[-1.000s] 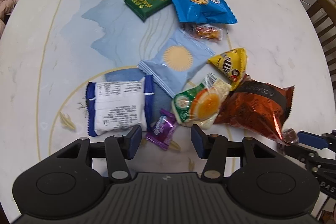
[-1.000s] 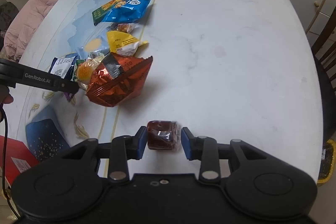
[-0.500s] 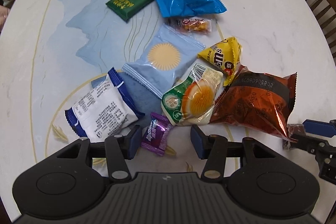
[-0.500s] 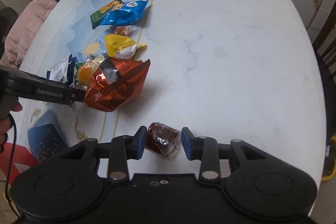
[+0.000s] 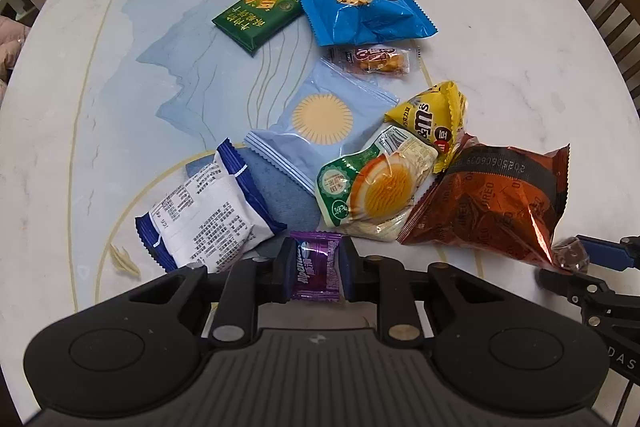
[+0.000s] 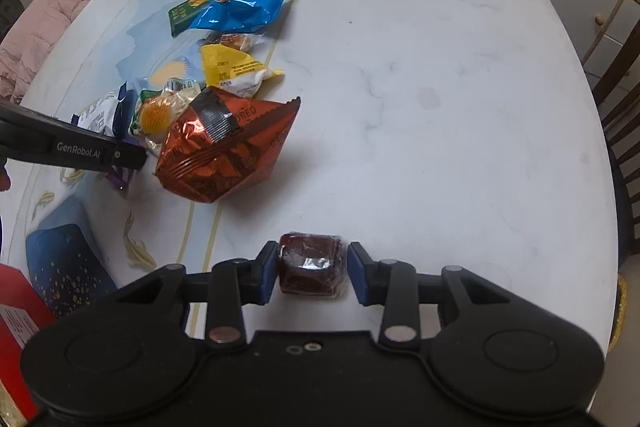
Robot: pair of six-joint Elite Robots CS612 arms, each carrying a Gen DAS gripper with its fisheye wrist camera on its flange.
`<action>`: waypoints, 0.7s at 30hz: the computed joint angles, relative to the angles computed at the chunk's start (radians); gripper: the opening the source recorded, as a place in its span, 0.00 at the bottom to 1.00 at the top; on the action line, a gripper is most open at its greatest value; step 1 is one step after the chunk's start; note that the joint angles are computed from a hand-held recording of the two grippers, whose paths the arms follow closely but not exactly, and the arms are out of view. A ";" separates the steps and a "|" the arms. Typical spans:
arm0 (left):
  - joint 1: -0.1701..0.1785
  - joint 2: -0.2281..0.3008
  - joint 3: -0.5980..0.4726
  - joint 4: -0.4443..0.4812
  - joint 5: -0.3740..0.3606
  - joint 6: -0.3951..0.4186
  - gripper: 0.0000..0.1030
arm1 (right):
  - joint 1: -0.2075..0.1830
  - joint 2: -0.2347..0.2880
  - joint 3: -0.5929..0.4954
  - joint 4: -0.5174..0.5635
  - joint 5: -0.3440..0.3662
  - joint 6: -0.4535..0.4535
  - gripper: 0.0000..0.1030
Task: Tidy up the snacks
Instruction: 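Grasp the purple candy with the left gripper while the right grasps the dark brown candy, then carry both candies into the white box and open both grippers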
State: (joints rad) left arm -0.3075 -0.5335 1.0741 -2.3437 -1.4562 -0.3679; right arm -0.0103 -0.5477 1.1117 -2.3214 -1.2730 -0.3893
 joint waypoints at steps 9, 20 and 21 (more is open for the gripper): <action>0.015 -0.030 0.028 -0.009 -0.026 -0.073 0.20 | -0.021 -0.019 0.031 -0.016 0.050 0.071 0.32; 0.009 -0.144 0.166 -0.074 -0.049 -0.106 0.20 | -0.046 -0.119 0.140 -0.060 0.132 0.070 0.32; 0.006 -0.159 0.183 -0.086 -0.047 -0.107 0.20 | -0.048 -0.130 0.151 -0.066 0.141 0.070 0.32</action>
